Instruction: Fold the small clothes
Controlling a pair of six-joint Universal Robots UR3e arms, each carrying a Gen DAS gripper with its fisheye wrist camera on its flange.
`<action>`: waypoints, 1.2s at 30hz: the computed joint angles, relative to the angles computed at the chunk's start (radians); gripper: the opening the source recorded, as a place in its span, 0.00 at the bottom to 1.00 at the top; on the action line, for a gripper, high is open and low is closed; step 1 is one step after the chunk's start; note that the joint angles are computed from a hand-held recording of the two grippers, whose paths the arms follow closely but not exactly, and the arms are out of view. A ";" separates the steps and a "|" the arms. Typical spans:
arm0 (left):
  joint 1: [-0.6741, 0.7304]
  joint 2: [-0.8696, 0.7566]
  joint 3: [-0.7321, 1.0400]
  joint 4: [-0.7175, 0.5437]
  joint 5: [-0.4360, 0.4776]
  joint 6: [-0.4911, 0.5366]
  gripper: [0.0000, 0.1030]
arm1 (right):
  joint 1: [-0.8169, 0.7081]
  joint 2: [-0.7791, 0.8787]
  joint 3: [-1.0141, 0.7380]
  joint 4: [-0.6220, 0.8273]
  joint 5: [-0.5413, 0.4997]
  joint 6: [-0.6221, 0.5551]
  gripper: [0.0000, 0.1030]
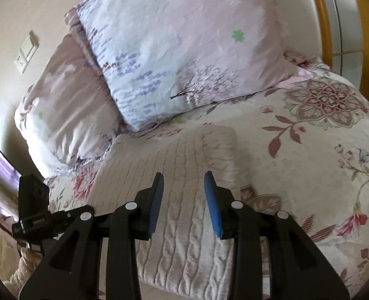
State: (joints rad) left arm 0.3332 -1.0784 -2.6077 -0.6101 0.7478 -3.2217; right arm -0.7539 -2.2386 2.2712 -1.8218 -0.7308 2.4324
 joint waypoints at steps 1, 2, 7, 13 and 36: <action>-0.002 -0.003 0.001 0.004 0.001 -0.003 0.72 | 0.012 0.009 0.006 -0.019 -0.010 0.009 0.48; -0.002 -0.004 -0.001 0.007 0.001 -0.004 0.72 | 0.020 0.013 0.013 -0.033 -0.023 0.013 0.52; -0.007 -0.031 -0.002 0.040 0.003 -0.013 0.74 | 0.197 0.141 0.112 -0.396 -0.234 0.142 0.56; -0.017 -0.091 0.028 0.094 0.001 -0.031 0.77 | 0.081 0.120 -0.019 -0.113 -0.109 0.081 0.75; -0.107 -0.482 0.178 0.399 -0.013 -0.194 0.71 | 0.050 0.581 -0.268 0.179 -0.010 0.029 0.62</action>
State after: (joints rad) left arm 0.2266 -1.5603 -2.4299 -0.2114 0.7346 -3.4160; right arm -0.7043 -1.6576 2.0031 -1.6426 -0.7411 2.4610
